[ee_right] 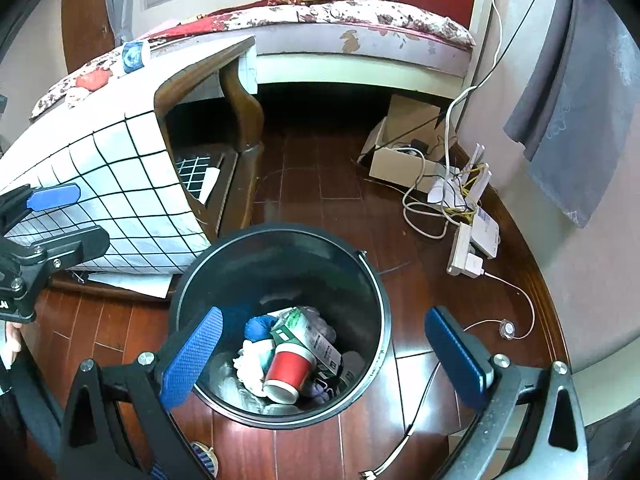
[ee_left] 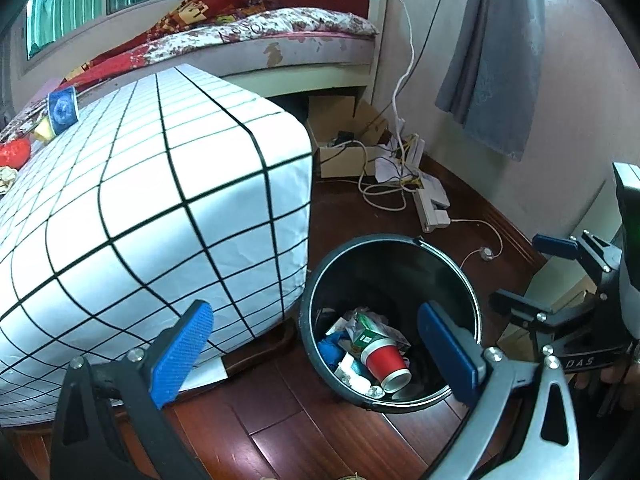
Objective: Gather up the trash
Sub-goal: 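Move both tools back over the mattress toward the beige bundle and blue cup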
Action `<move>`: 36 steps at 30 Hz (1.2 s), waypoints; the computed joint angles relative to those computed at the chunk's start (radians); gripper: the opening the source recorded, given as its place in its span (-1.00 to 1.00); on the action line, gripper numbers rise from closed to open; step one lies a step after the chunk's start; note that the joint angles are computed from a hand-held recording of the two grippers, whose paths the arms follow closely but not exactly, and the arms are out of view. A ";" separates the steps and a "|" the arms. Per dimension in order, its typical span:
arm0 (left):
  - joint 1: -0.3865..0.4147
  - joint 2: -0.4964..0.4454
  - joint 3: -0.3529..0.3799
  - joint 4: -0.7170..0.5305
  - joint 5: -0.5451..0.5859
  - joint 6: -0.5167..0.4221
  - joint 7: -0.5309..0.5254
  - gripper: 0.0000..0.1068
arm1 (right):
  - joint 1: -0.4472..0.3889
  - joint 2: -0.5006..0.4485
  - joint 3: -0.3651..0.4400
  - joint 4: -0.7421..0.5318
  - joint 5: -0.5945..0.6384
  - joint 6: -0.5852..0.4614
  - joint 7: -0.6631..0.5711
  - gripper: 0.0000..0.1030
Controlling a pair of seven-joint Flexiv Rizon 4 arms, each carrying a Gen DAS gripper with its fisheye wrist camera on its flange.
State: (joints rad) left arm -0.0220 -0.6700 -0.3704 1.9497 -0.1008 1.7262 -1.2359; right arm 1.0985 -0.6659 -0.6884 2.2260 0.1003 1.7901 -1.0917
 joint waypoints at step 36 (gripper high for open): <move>0.130 0.158 0.228 -0.018 -0.071 0.026 -0.131 0.92 | 0.098 -0.141 -0.116 -0.481 -0.071 -0.068 0.143 0.98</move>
